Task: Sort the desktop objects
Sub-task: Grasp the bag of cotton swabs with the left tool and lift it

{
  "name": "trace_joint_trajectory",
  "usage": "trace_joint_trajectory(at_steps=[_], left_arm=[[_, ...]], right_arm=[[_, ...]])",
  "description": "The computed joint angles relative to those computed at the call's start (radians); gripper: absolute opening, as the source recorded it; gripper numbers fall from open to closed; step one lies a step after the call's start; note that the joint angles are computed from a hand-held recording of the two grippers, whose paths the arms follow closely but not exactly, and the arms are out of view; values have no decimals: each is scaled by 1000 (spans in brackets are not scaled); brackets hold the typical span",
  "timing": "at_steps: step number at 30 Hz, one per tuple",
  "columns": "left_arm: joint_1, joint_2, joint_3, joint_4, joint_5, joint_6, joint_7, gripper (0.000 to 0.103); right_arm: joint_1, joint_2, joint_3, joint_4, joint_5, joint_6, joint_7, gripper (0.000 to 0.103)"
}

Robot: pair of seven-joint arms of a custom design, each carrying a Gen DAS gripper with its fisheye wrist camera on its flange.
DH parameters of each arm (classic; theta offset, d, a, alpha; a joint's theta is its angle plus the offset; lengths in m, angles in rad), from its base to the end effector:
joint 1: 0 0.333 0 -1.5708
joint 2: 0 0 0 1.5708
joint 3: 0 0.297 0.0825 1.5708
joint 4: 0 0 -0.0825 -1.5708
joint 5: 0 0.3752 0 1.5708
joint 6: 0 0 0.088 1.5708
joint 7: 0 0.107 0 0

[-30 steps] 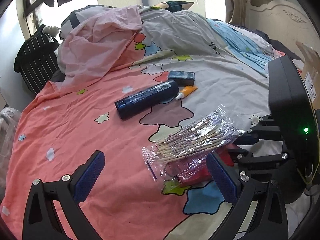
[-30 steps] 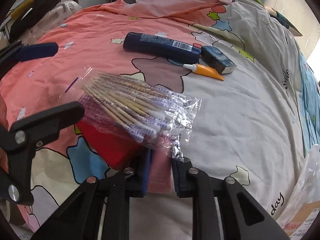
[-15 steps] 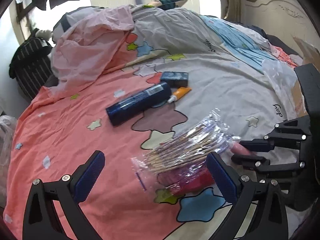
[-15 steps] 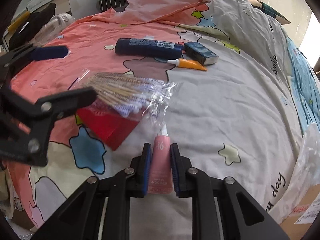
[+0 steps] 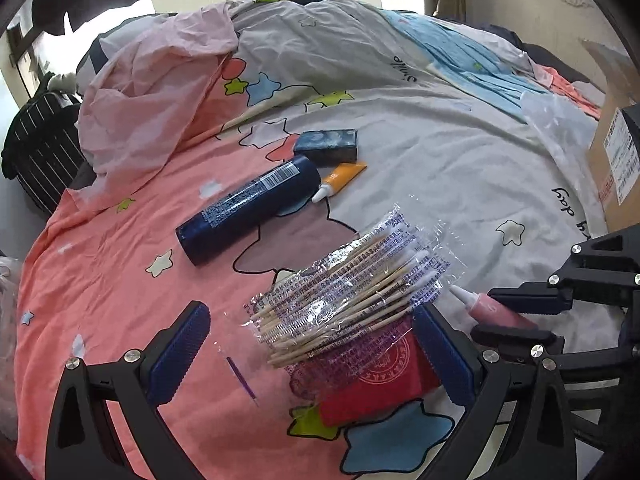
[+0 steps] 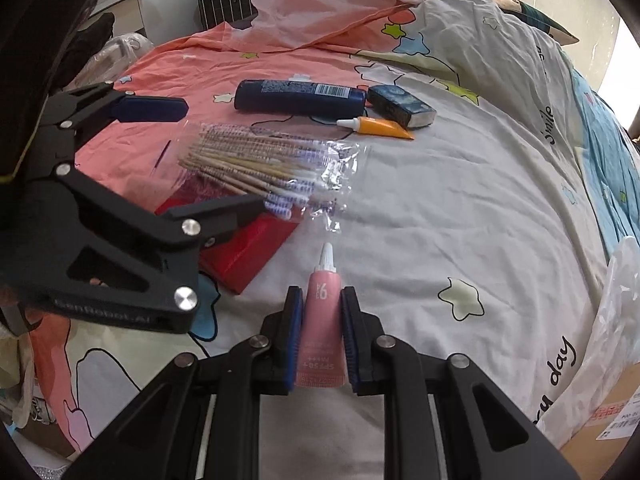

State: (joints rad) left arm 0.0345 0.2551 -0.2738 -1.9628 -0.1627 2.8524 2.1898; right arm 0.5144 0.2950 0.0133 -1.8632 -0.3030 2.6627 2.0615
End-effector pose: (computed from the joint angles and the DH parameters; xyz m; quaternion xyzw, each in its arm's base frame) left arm 0.6234 -0.1322 0.4096 -0.4051 0.8555 -0.2398 0.2157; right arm 0.5587 0.3349 0.4017 -0.7669 0.5841 -0.1626 0.2106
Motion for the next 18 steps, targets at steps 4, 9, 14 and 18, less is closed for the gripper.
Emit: trace_joint_trajectory(at_steps=[4,9,14,18], left_arm=[[32,7,-34,32,-71,-75,61,81],[49,-1,-40,72,-210,-214,188,46],[19,-51,-8,32,-258,-229,254,29],[-4,-96,15,-6,-295,-225,295,28]], right_arm=[[-5,-2,2,-8,11,16,-4,18],[-4,-8,-1,-20,15,28,-2,18],[3,-21,-10,-37,-9,40,29,18],[5,-35,-12,-50,-35,49,59,18]])
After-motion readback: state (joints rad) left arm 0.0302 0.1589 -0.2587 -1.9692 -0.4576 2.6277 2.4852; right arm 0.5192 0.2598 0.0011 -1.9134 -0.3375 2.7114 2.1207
